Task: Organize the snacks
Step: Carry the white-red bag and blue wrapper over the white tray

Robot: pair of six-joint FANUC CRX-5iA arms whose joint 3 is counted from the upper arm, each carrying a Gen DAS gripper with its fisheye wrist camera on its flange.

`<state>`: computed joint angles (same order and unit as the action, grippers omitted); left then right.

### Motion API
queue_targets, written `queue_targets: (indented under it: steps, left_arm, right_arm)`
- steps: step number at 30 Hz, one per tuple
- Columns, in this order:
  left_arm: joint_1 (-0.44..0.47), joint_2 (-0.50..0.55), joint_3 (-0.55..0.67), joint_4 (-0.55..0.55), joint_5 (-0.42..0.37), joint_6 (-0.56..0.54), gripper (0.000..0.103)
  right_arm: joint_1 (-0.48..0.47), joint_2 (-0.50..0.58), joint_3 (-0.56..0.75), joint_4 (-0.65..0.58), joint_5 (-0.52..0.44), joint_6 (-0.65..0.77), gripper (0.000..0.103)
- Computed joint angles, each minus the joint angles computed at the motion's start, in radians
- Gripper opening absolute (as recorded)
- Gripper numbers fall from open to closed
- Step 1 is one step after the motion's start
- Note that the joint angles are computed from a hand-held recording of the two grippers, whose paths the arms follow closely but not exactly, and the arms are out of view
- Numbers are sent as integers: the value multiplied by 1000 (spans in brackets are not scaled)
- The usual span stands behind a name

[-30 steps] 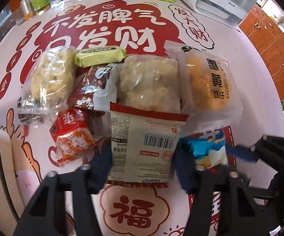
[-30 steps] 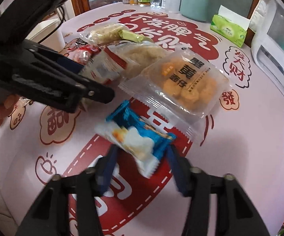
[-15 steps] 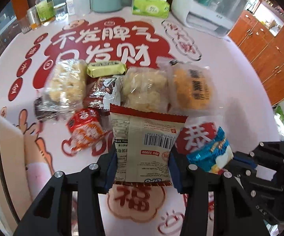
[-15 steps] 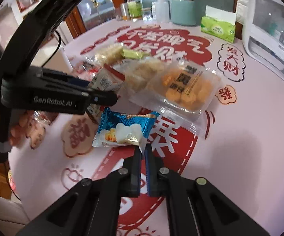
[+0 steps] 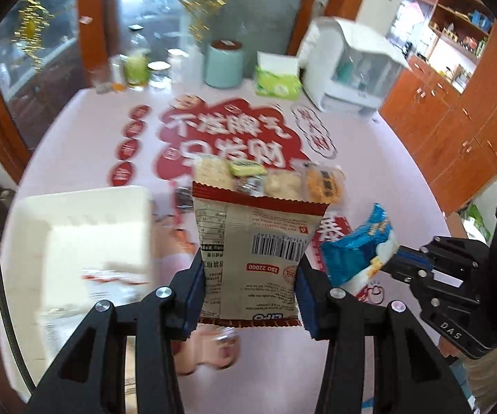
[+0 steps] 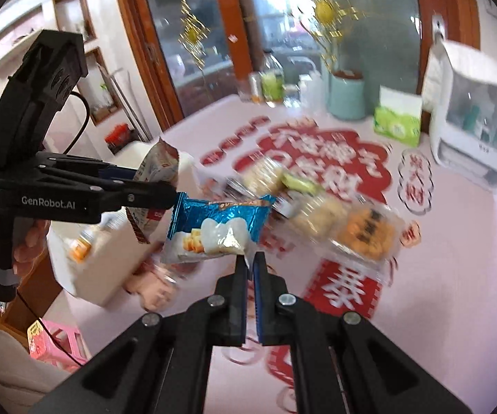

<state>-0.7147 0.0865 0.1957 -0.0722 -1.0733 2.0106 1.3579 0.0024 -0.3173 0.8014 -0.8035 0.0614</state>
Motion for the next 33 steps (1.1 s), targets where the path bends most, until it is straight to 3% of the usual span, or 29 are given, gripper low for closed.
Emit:
queue_targets:
  steps: [9, 19, 25, 33]
  left_arm:
    - [134, -230, -177, 0, -22, -71, 45]
    - [314, -391, -335, 95, 9, -281, 45]
    - [413, -410, -376, 174, 16, -420, 45]
    - [464, -363, -369, 187, -44, -499, 45]
  right_arm:
    - [72, 188, 277, 80, -90, -24, 3]
    - [109, 438, 657, 7, -240, 109, 4]
    - [108, 577, 903, -109, -345, 229, 4]
    - [95, 780, 1258, -245, -489, 397, 4]
